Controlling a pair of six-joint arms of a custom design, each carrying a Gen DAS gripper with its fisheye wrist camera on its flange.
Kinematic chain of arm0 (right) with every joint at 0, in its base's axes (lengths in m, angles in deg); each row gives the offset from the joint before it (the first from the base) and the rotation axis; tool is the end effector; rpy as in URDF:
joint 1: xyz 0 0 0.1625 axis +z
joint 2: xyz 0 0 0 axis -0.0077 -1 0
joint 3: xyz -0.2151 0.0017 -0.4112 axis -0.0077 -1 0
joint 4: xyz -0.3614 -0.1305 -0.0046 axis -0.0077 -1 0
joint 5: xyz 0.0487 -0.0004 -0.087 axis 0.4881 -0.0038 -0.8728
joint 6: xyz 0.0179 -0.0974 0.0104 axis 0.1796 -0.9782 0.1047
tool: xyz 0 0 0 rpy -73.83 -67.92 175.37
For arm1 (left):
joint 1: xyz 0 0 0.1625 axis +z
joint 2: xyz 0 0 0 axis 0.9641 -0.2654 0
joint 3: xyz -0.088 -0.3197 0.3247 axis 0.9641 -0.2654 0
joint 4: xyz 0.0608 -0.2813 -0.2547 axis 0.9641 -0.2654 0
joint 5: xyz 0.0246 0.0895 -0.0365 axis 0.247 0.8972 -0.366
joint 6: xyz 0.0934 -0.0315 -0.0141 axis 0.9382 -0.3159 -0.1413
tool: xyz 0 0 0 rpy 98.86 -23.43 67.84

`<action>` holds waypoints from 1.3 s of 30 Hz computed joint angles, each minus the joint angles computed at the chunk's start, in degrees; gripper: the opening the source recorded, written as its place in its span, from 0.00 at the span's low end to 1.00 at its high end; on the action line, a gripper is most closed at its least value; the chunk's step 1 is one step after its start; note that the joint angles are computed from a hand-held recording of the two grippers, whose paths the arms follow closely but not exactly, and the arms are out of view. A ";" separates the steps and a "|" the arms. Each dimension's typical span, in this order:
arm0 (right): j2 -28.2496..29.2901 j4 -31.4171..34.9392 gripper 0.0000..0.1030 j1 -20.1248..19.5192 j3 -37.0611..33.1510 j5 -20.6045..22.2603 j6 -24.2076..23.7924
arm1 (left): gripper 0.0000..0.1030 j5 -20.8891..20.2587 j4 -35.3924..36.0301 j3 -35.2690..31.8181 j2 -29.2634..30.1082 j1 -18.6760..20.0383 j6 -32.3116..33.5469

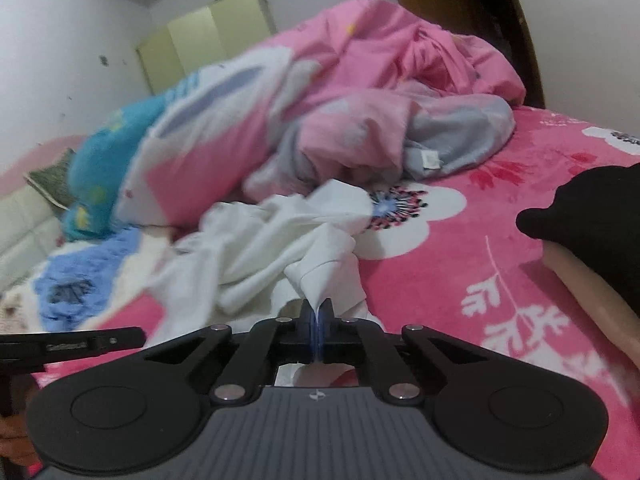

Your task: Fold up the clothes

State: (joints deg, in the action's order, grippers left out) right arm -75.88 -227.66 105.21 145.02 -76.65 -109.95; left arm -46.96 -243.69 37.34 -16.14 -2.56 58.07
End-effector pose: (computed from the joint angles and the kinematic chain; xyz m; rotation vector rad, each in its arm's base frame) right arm 0.3129 -0.6575 -0.0815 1.0513 -2.7086 1.0341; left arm 0.0554 -0.5152 0.2994 -0.0417 2.0636 -1.2701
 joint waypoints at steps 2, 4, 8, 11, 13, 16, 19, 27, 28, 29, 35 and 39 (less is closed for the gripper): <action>-2.65 -1.03 0.00 -0.30 4.92 2.63 0.53 | 0.00 1.11 -2.83 3.55 -1.47 -1.94 -0.85; -5.21 -1.87 0.00 -0.62 9.61 5.31 0.96 | 0.00 1.66 -4.10 6.31 -2.66 -3.69 -1.56; -9.05 -5.32 0.00 -1.35 18.56 8.87 0.04 | 0.00 2.22 -5.25 10.79 -4.37 -6.61 -1.34; -11.00 -7.24 0.00 -1.87 23.89 9.84 -0.62 | 0.21 2.35 -7.23 11.57 -3.74 -7.41 0.75; -11.89 -7.82 0.00 -2.36 26.08 9.59 -0.16 | 0.44 2.17 -8.35 10.53 -2.56 -7.26 2.99; -13.19 -8.37 0.00 -3.27 28.85 9.32 1.13 | 0.70 2.07 -11.52 7.80 0.38 -6.67 9.16; -14.25 -9.22 0.00 -4.53 30.16 9.21 3.54 | 0.82 2.69 -10.07 3.19 3.48 -5.33 15.15; -14.87 -14.51 0.00 -6.84 30.98 6.41 5.26 | 0.30 3.74 6.95 -8.60 5.75 0.29 7.47; -14.80 -14.85 0.00 -7.10 30.85 5.96 5.61 | 0.21 4.20 8.08 -8.71 5.53 0.50 5.60; -14.70 -14.88 0.00 -7.33 30.64 5.59 5.96 | 0.06 4.65 9.18 -8.82 5.31 0.72 3.71; -14.17 -15.74 0.00 -7.54 30.00 3.72 6.16 | 0.00 7.97 -0.16 -1.63 0.86 -1.66 -0.38; -14.02 -16.54 0.00 -6.97 30.04 4.07 5.36 | 0.00 12.77 -9.23 6.47 -3.72 -5.28 -0.75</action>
State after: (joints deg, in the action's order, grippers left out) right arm -89.89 -244.21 98.24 175.06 -72.59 -104.59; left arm -34.19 -252.93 43.80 -19.86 -7.85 57.32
